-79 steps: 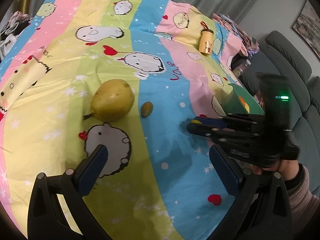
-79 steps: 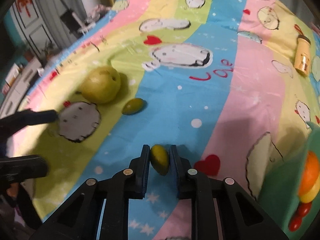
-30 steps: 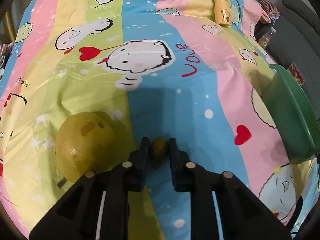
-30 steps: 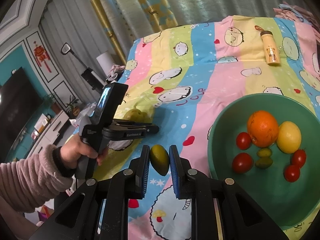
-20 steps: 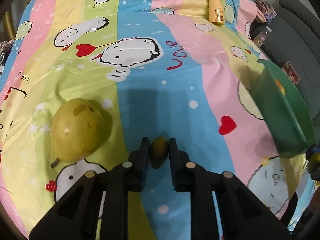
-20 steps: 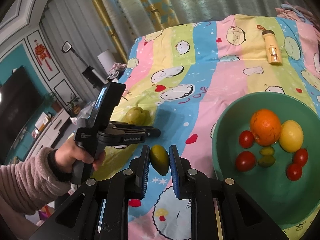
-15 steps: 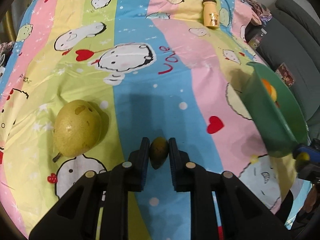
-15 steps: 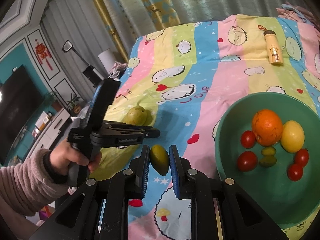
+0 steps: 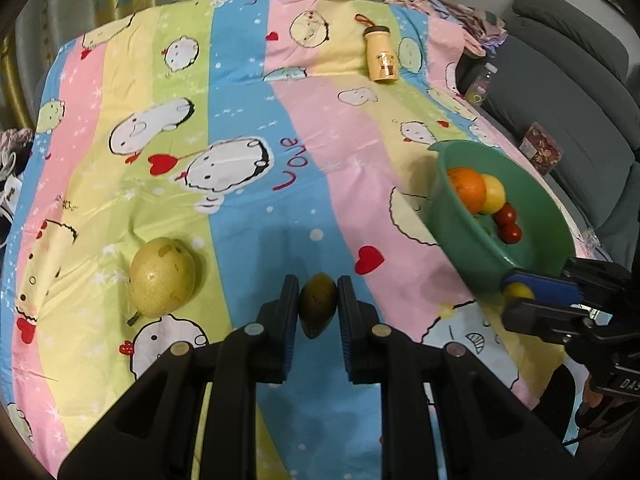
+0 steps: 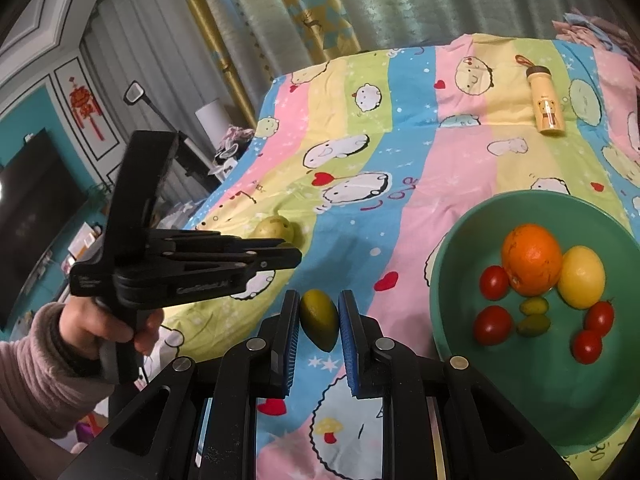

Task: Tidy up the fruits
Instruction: 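Carry the green fruits with both tools toward the green bowl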

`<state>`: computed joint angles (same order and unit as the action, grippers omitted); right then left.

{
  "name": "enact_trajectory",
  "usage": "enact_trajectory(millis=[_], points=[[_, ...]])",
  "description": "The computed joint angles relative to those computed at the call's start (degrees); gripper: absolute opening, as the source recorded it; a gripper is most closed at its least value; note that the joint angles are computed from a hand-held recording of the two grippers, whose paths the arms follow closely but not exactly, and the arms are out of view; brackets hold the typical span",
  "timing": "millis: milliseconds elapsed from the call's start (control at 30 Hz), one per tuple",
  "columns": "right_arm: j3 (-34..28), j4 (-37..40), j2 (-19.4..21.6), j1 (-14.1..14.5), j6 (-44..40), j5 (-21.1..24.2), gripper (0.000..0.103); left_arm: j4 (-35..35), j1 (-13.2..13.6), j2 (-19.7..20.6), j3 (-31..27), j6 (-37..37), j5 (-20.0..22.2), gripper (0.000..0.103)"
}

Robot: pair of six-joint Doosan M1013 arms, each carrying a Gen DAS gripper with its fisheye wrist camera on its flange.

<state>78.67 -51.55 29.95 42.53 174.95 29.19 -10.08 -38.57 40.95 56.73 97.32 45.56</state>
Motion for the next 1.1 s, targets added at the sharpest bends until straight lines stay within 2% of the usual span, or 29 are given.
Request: enact_trajectory(millis=[400, 1100], points=[[1.30, -6.77, -1.27, 0.75, 6.69, 2.11, 0.021, -0.42, -1.31, -1.51, 1.09, 2.86, -2.41, 0.019], [6.51, -16.25, -4.47, 0.70, 19.91, 6.84, 0.021, -1.15, -4.11, 0.30, -3.35, 7.45, -1.06, 0.019]])
